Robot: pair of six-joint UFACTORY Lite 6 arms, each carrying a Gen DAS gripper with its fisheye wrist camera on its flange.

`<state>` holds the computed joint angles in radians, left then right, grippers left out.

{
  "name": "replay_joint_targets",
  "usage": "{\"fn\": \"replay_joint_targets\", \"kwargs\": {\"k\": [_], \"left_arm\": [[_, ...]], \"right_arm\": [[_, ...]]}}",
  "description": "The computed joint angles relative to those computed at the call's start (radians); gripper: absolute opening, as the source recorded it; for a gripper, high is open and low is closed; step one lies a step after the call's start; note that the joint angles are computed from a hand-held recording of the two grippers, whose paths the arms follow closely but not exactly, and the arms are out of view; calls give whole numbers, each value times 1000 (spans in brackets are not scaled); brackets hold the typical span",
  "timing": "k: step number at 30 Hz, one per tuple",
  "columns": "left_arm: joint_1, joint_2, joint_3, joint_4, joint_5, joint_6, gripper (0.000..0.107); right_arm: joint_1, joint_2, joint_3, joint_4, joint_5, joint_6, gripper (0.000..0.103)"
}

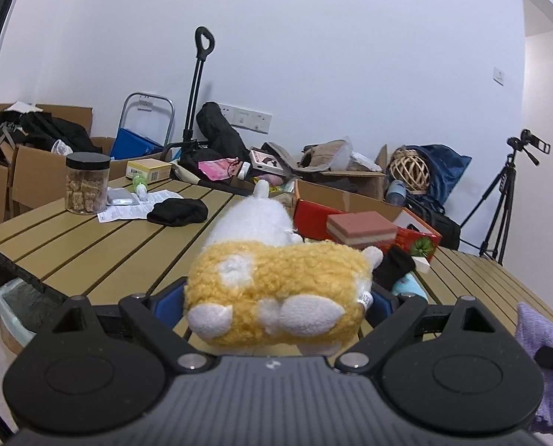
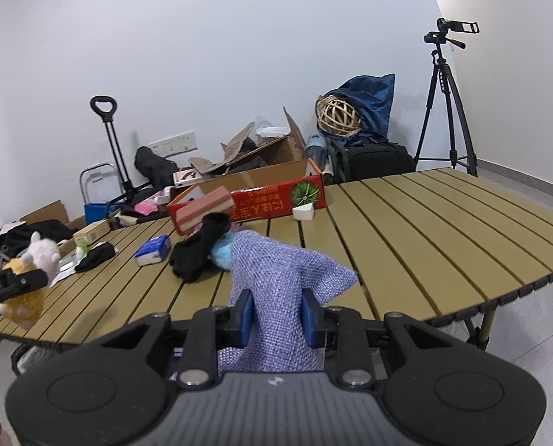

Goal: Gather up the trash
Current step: 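Carry the plush toy and lavender pouch down toward the black bin with both tools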

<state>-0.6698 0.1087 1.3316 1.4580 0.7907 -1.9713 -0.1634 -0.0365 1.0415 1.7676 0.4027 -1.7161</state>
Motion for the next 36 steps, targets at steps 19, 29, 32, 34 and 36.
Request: {"fn": "replay_joint_targets", "kwargs": {"k": [19,29,32,34,36], "left_arm": [[-284,-118,-197,-153,175,129,93],[-317,-71,-239,-243,132,174,93],[-323,-51,-244,-262,120,179,93],[-321,-34,-242,-278,110,189,93],[-311,-16,-238,-297,94,204,93]], "right_arm": [[-209,-259,-388,-157,238,1,26],[-272,-203,-465,-166,256,-71,26],[-273,-164,-467,-152,247,-98,26],[-277,-131,-467,-137,242,-124,26],[-277,-96,-464,-120,237,-149,26]]}}
